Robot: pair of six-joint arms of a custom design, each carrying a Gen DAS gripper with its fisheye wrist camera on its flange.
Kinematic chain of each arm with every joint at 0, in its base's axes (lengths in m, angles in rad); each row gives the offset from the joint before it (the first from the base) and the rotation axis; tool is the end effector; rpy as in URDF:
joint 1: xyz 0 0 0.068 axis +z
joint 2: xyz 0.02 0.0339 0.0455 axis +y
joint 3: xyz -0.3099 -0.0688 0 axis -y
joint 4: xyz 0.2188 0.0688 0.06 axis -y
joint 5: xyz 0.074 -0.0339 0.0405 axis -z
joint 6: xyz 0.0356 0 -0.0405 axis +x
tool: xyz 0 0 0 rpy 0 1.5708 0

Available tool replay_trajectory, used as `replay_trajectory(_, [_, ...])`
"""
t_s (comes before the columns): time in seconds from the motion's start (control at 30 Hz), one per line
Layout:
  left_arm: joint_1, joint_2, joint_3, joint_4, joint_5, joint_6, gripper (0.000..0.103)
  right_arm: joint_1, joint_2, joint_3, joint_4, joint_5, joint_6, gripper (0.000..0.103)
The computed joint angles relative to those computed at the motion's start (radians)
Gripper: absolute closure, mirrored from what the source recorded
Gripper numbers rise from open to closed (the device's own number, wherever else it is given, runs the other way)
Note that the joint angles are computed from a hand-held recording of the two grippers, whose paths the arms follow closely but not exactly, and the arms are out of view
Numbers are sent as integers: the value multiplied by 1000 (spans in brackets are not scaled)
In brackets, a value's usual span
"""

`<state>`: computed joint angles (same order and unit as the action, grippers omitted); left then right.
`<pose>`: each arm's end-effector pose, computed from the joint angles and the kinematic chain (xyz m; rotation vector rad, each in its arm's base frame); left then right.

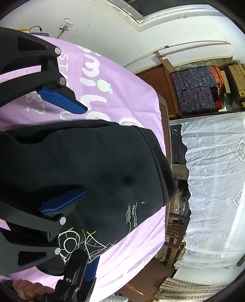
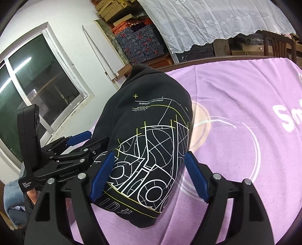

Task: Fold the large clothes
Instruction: 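Place both open grippers on opposite sides of the folded bundle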

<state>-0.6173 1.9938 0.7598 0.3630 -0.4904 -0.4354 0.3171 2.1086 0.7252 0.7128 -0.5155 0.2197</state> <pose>0.2902 -0.1855 0.1288 -0.0003 2.3127 0.0761 0.3372 0.1291 0.1106 -0.3977 2.2443 0.8644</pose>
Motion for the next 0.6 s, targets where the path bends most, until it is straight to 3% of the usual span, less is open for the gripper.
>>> replay_trajectory(0.13, [25,-38,-42,49,43,4,12,-20,10,17,-16,-37,21,25])
replay_trajectory(0.23, [92,-101,-123,147,175,-24,6,-43,21,29,-21,-70,46,25])
replay_trajectory(0.3, [172,-121,-165,209,354,-65,4,-66,33,33,-14,-115,82,24])
replay_trajectory(0.37, [287,-84,-183,277,642,-120,4,-91,50,45,-7,-174,123,23])
replay_trajectory(0.43, [344,-27,-157,279,797,-151,4,-111,64,51,5,-222,151,22])
replay_trajectory(0.6, [331,17,-92,193,808,-125,4,-133,90,63,20,-293,200,20])
